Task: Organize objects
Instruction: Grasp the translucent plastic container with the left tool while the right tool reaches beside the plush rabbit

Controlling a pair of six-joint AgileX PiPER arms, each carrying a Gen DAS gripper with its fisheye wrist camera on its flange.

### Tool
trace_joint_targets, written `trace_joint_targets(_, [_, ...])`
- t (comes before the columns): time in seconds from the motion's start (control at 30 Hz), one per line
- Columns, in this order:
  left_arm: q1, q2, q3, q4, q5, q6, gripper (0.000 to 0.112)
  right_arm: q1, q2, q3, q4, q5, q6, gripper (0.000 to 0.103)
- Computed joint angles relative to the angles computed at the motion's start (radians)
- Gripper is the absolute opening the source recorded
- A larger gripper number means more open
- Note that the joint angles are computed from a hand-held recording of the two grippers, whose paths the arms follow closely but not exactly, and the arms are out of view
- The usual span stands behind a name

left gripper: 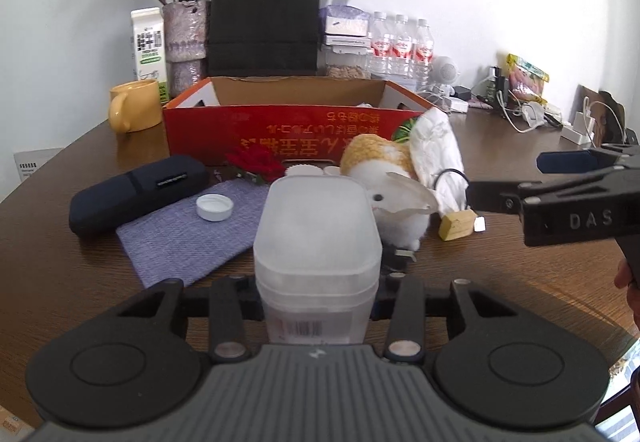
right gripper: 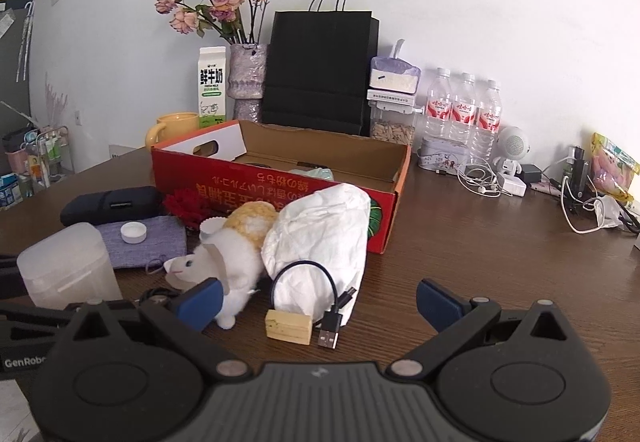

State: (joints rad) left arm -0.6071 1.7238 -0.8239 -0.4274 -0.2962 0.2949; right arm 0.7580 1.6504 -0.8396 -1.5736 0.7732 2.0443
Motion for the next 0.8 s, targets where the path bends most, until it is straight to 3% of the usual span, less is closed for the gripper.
trace_joint_targets(0.17, [0.029,-0.022,0.015,-0.046,-0.031,0.039,0.042,0.018,0.032,-0.020,-0.061,-0.022,0.017,0.103])
trace_joint_targets(0.27, [0.047,-0.037,0.023,-0.038,-0.043,0.030,0.042,0.026,0.058,-0.037,-0.108,-0.039,0.026,0.097])
trace_joint_targets(0.63, [0.114,-0.068,0.042,0.075,-0.035,-0.087,0.042,0.038,0.170,-0.142,-0.072,-0.029,-0.165,0.042])
trace_joint_targets(0.8, [0.136,-0.075,0.049,0.156,-0.039,-0.164,0.042,0.035,0.176,-0.168,-0.054,-0.052,-0.205,0.032])
